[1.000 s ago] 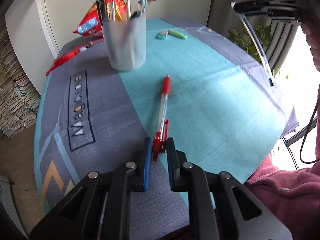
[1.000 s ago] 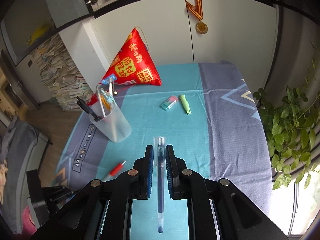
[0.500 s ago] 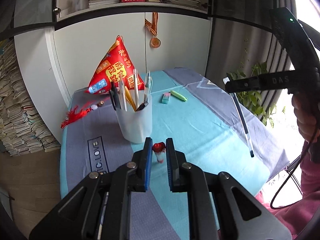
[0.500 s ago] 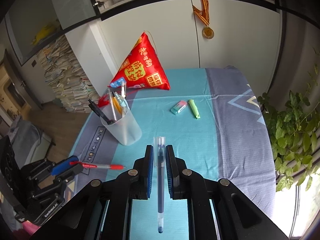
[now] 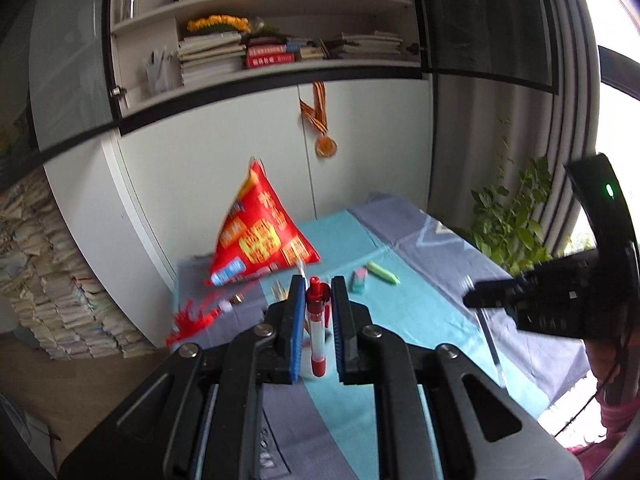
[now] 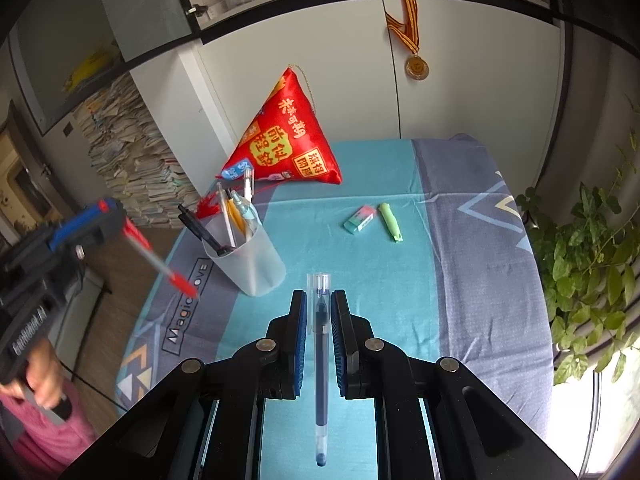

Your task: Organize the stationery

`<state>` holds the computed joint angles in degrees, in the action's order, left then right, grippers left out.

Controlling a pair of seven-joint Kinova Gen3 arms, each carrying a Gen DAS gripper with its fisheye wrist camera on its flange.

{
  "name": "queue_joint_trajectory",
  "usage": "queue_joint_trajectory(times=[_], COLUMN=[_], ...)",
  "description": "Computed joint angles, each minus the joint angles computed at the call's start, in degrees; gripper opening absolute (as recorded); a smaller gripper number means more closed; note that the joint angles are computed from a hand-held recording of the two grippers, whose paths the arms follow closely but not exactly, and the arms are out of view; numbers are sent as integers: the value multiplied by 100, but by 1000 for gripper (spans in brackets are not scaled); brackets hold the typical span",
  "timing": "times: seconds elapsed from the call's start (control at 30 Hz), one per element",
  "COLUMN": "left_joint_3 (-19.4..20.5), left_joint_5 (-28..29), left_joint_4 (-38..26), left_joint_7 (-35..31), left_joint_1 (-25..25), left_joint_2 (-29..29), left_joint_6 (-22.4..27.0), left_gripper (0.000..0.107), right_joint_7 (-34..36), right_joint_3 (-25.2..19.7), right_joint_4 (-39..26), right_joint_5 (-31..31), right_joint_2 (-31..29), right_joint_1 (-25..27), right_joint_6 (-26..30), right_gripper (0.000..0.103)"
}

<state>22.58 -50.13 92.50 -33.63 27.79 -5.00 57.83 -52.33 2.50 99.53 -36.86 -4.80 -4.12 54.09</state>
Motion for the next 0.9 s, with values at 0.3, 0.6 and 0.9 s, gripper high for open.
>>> queue_joint_trajectory(times=[0.3, 0.6, 0.9], left_joint_3=[-488, -833, -923], left_joint_5=[248, 842, 979], left_joint_4=[-390, -247, -96], left_joint_7=[-202, -486, -498], left_joint_1=[-53, 46, 62], left_joint_2=[471, 713, 684], left_joint_6=[-127, -285, -430], left_gripper=[11, 11, 14], right_joint_7=[-67, -150, -276], right_joint_3=[36, -18, -136], right_joint_4=[-19, -72, -122], right_joint_5=[34, 78, 152], right_joint_2=[10, 95, 156], right_joint_1=[55, 62, -19], right_joint_6=[-28, -48, -97], right_gripper=[13, 13, 13])
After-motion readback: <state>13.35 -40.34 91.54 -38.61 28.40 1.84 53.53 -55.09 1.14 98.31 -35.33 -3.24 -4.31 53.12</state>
